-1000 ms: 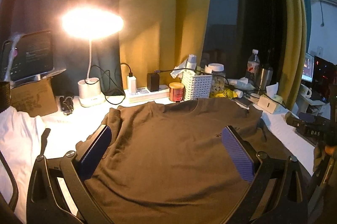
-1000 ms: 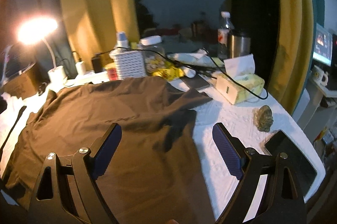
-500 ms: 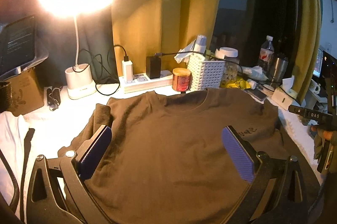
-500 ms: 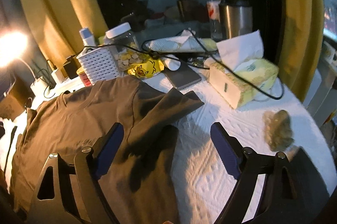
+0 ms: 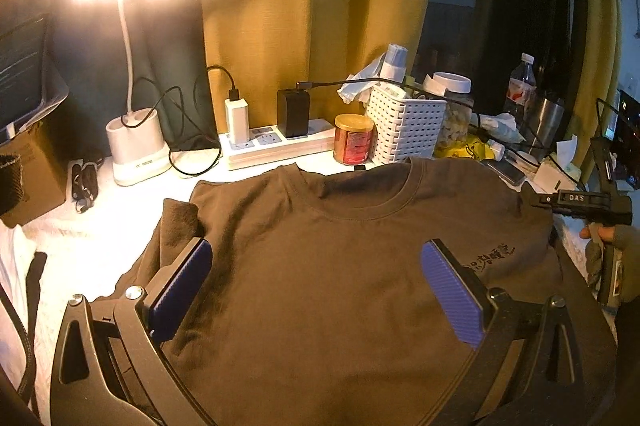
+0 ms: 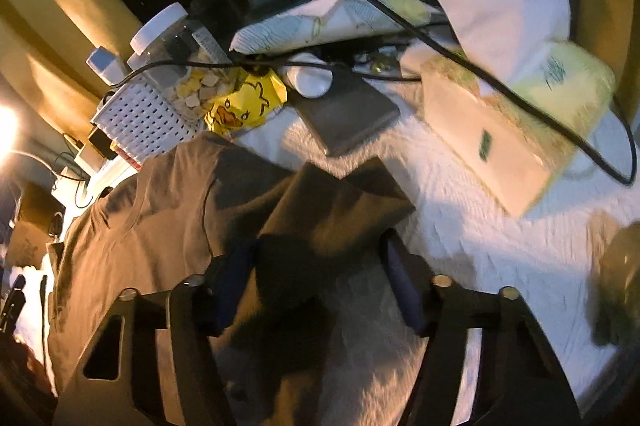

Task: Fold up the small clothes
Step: 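Grasp the T-shirt side edge with the right gripper and fold it inward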

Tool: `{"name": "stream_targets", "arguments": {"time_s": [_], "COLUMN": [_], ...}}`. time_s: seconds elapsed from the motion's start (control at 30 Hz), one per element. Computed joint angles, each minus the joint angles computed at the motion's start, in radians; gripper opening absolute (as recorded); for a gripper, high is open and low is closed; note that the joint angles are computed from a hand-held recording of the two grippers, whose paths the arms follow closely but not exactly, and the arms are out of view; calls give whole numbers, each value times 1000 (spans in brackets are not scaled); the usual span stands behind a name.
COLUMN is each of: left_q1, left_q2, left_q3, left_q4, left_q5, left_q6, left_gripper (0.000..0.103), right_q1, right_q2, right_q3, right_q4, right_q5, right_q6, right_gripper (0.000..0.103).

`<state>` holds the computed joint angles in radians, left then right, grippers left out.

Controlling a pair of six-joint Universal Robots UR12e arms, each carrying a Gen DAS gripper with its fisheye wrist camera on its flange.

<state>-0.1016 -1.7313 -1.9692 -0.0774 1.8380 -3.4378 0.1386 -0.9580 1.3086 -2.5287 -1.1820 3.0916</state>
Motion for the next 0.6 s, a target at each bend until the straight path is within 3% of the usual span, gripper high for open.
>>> {"name": "stream_targets", "arguments": {"time_s": [0.03,0.13,0.4,0.5,0.6], "left_q1": [0,0,5,4,5], "left_q2": [-3,-8,-4,2,8], "left_q3": [1,3,-11,-21,-30], "left_q4": [3,9,48,61,71], "left_q5": [-1,-12,-14,-8,-6], "left_q6": [6,25,32,28,19], "left_gripper": [102,102,102,102,102], "right_q1": [3,13,66,87,105], "right_q2": [6,7,-29,-35,-29], "right_q3": [-10,-12,30,41,40], "right_q4": [10,-23,-214,-227,-183], "right_q5": [-1,-15,-66,-57,-45], "right_q6": [-9,-31,-208,-299,-356], "right_gripper": [21,12,12,12,12]}}
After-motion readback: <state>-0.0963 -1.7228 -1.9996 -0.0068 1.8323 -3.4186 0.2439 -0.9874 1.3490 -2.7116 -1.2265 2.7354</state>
